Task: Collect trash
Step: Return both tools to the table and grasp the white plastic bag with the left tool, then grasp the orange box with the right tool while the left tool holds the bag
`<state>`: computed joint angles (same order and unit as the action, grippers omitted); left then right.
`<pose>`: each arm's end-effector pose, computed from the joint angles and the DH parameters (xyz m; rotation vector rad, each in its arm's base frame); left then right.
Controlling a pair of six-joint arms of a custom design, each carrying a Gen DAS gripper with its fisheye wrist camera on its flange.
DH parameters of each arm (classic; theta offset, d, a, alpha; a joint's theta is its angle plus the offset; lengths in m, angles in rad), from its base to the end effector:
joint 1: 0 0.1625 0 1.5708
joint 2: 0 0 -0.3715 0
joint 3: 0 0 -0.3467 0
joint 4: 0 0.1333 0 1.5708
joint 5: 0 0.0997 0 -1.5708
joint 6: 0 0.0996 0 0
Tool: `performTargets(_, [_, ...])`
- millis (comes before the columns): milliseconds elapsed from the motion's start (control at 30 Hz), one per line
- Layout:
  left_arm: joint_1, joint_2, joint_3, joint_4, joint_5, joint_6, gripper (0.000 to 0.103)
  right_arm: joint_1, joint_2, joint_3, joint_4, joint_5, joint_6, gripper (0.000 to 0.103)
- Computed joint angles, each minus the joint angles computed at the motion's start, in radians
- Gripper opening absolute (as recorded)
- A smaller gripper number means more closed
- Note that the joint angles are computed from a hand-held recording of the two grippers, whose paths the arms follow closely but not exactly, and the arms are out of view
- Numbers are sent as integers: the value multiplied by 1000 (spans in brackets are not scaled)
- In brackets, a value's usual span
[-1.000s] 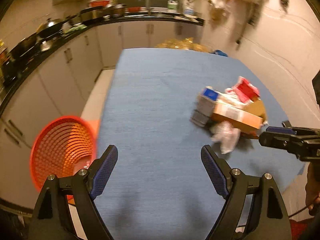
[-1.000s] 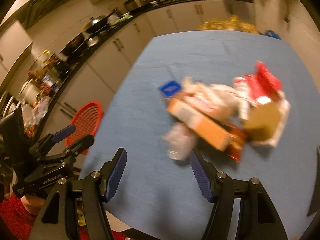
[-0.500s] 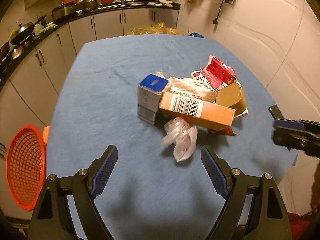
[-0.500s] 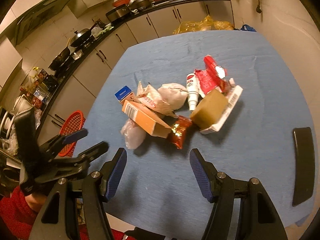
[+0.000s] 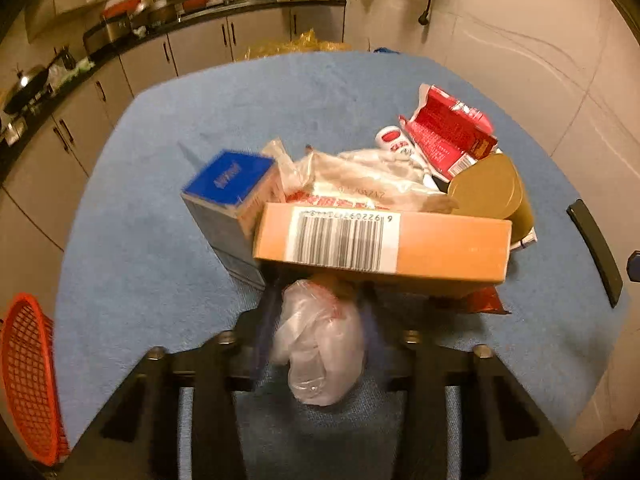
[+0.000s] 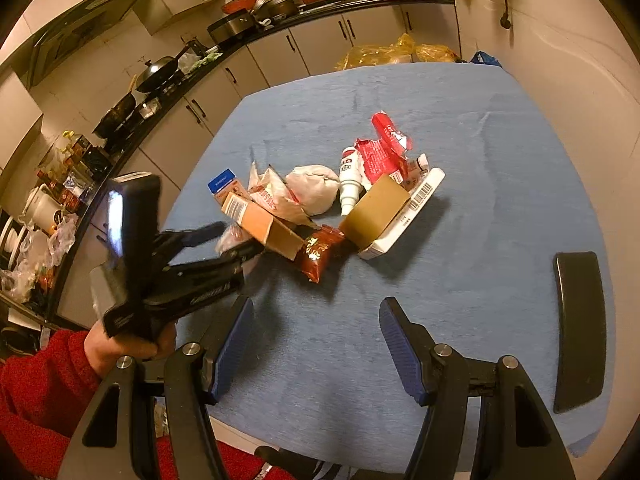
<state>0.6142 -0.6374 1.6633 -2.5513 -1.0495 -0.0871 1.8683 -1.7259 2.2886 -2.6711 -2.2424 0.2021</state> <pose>-0.3636 -0.4802 -0.0037 1.1314 2.3982 -0.3004 0.1741 -0.3246 0.3287 -0.1201 -2.4922 0.8772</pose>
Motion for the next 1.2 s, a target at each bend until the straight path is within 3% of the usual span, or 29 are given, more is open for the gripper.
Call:
performTargets(200, [-2,-81,82,-10,-21,-31,32,-23,25,-24,-14,40,-58,70])
performTargets(500, [-2,-252,243,53,-2,-126,32,-46,173,-95,-44,121,-183,70])
performTargets(567, [-21,-268,260,67,62,-114,32,-47,209,-113,-42,128,-199,70])
performTargets(633, [-61,-262,269,89,182,-68,32,-57,228,-125,-41,163,-197,70])
performTargets(733, [-85,-253,257,154,253,-11,32,-63,256,-140,-52,188,-194,70])
performTargets(800, [-78,-265,253,187,216,-17,32,-68,268,-150,-47,202,-188,70])
performTargets(933, [-35,-298,218,325,42,-38,30,-67,285,-160,-47,226,-193,70])
performTargets(1033, [-54,-300,215,373,59,-12,30,-66,292,-163,-47,239,-189,70])
performTargets(1133, [-49,-313,169,364,25,-52,29,-71,290,-159,-65,245,-177,70])
performTargets(1200, [-65,-290,141,403,69,-59,29,-72,289,-155,-88,242,-163,70])
